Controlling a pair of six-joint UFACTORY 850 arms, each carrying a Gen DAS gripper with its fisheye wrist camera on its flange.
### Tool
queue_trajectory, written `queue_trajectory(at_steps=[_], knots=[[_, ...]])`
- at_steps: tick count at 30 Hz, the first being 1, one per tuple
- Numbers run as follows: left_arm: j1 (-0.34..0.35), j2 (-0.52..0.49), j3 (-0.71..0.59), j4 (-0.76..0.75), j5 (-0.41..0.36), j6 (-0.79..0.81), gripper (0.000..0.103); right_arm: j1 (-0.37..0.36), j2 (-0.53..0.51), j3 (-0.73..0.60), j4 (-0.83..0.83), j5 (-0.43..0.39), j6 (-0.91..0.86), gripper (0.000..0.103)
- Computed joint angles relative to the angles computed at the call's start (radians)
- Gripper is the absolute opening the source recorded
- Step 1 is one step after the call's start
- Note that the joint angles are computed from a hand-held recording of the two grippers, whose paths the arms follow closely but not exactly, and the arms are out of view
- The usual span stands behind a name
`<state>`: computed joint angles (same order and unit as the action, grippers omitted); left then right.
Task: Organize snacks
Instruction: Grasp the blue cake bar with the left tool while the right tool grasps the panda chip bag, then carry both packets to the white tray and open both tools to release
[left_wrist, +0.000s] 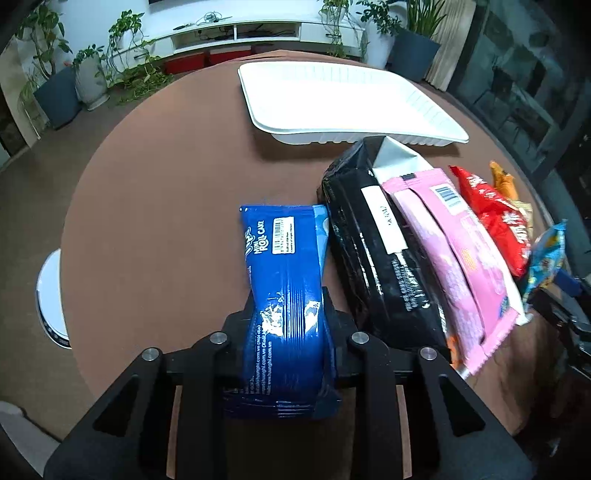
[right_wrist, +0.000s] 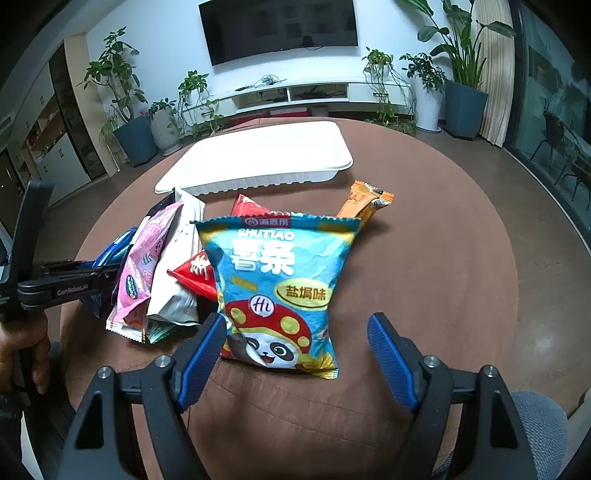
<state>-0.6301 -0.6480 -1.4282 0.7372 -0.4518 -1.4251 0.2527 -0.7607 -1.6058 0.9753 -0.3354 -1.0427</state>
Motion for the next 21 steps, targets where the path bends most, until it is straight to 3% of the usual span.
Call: queue_trajectory(at_steps=[12,21], knots=[[-0.057,0.108,0.178,0.242,0.105,-0.394,0.026,0.013,-0.027,-0.03,-0.028,-0.006,0.029,0.078],[-0.09,0.132,0.221,0.371,0.127,-0.577,0.026,0.006,-0.038,-0.041,0.021,-0.045,-0.008,0.05]])
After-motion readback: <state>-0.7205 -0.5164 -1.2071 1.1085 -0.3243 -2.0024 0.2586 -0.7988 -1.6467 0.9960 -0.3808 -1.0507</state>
